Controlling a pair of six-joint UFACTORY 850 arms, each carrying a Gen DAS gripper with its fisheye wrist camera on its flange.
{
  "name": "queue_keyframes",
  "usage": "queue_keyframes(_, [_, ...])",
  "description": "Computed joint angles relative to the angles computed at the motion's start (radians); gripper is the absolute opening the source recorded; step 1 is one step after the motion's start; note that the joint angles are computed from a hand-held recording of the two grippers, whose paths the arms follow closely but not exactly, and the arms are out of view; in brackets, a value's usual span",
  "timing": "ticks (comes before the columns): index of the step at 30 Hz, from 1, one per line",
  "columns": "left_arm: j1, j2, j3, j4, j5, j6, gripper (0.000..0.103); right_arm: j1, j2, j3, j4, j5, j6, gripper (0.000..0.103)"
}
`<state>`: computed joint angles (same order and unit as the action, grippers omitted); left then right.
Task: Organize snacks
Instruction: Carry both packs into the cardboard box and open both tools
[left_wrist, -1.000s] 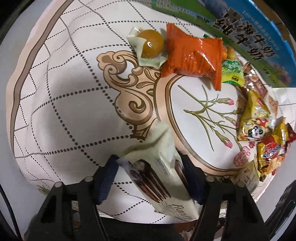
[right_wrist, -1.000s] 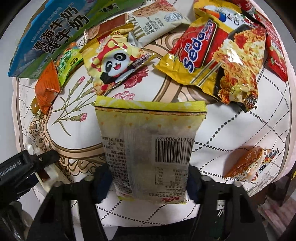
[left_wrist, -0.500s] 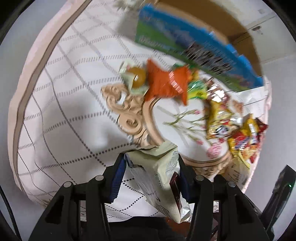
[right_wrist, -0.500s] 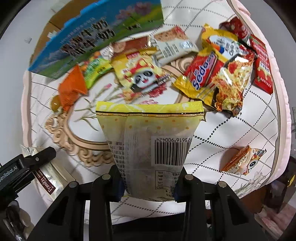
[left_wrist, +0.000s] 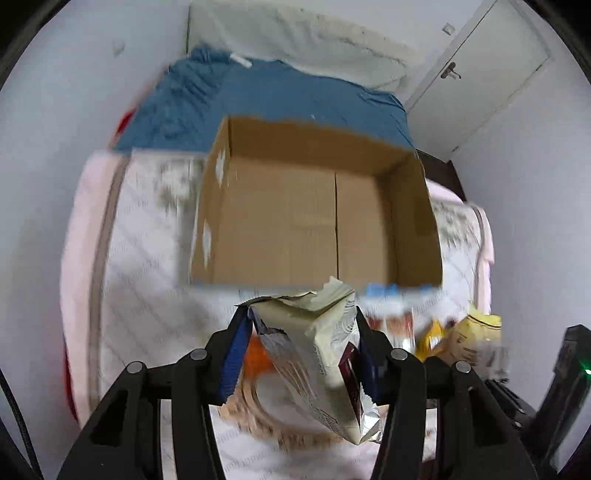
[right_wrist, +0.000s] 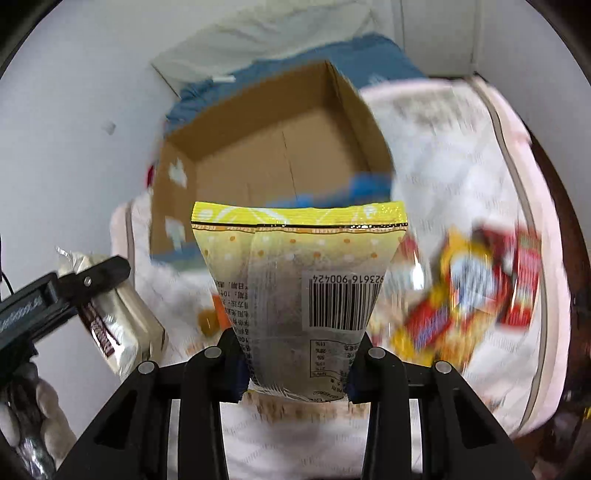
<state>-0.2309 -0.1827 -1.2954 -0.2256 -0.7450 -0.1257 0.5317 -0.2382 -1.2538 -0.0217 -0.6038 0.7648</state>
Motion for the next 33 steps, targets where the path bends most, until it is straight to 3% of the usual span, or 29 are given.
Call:
queue_keyframes(8, [-0.001, -0.339, -0.38, 0.071, -0.159, -0.021, 0.049, -0.109, -0.301, -0.372, 0.135, -0.11, -0.253, 0.04])
queue_keyframes(15, [0.004, -0.588, -0.617, 0.074, -0.33, -0.004, 0.05, -0.14, -0.544, -0.634, 0.154, -0.248, -0.348, 0.04])
queue_keyframes(22, [0.011, -0.681, -0.665, 0.085, -0.388, -0.01, 0.049, -0.143, -0.684, -0.748, 0.182, -0.328, -0.404, 0.04])
queue_keyframes(28, [0.016, -0.694, -0.648, 0.077, -0.395, -0.011, 0.049, -0.132, -0.782, -0.86, 0.167, -0.426, -0.435, 0.041])
queue_keyframes(30, [0.019, -0.68, -0.621, 0.075, -0.38, -0.018, 0.049, -0.132, -0.802, -0.882, 0.159, -0.455, -0.442, 0.047])
queue_keyframes(32, [0.021, -0.655, -0.584, 0.072, -0.352, -0.02, 0.049, -0.137, -0.794, -0.864, 0.174, -0.446, -0.446, 0.082])
queue_keyframes(33, [0.023, -0.641, -0.563, 0.072, -0.336, -0.021, 0.049, -0.139, -0.783, -0.848, 0.184, -0.431, -0.449, 0.087])
